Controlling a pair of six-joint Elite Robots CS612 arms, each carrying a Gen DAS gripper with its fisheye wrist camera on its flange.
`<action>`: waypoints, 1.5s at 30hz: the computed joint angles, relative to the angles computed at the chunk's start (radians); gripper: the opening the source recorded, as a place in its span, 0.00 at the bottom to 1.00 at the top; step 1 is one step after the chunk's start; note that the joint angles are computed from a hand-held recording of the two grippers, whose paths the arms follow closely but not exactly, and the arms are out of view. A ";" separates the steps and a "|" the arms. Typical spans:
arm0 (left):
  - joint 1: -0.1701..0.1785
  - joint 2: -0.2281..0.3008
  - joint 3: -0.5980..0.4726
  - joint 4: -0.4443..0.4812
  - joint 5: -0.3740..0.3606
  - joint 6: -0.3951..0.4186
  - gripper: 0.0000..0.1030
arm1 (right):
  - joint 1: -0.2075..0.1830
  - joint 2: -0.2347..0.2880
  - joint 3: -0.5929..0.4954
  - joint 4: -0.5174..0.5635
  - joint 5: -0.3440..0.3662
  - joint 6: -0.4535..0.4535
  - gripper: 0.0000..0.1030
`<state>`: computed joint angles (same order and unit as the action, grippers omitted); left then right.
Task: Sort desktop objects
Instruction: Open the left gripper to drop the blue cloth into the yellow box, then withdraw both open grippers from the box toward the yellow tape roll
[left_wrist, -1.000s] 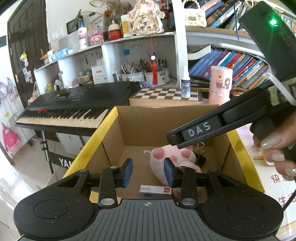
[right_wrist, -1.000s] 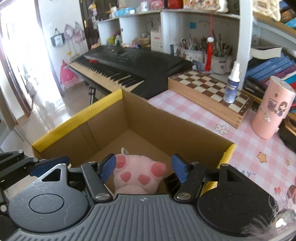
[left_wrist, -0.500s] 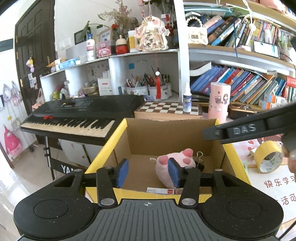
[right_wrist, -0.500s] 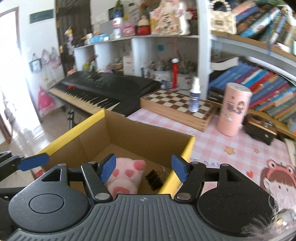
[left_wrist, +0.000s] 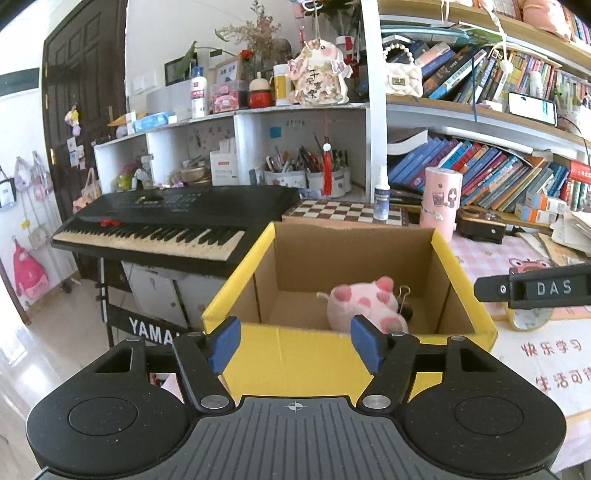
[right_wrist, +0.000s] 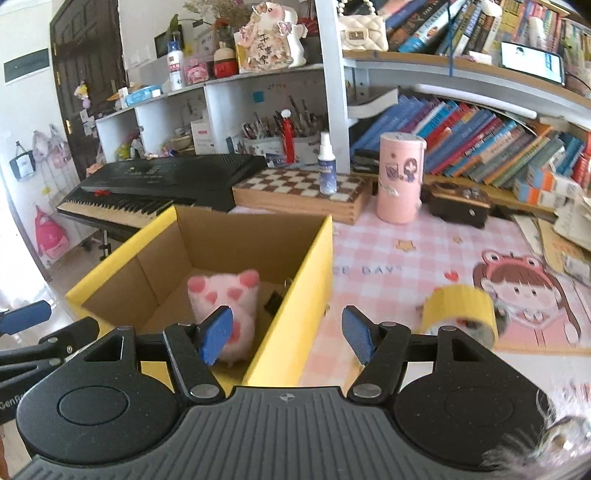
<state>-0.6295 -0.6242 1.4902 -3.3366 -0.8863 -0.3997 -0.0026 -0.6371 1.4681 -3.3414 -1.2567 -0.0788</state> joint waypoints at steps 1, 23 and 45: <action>-0.001 -0.005 0.012 -0.003 -0.006 -0.004 0.65 | 0.002 -0.006 0.015 -0.007 -0.005 0.002 0.62; -0.050 -0.087 0.217 -0.090 -0.039 -0.021 0.67 | 0.030 -0.108 0.302 -0.173 -0.051 -0.034 0.59; -0.064 -0.109 0.279 -0.087 -0.165 0.025 0.67 | 0.036 -0.141 0.411 -0.181 -0.097 0.023 0.58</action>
<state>-0.6938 -0.7334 1.7693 -3.4234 -1.0511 -0.3751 0.0330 -0.7783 1.8794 -3.5228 -1.3541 -0.0557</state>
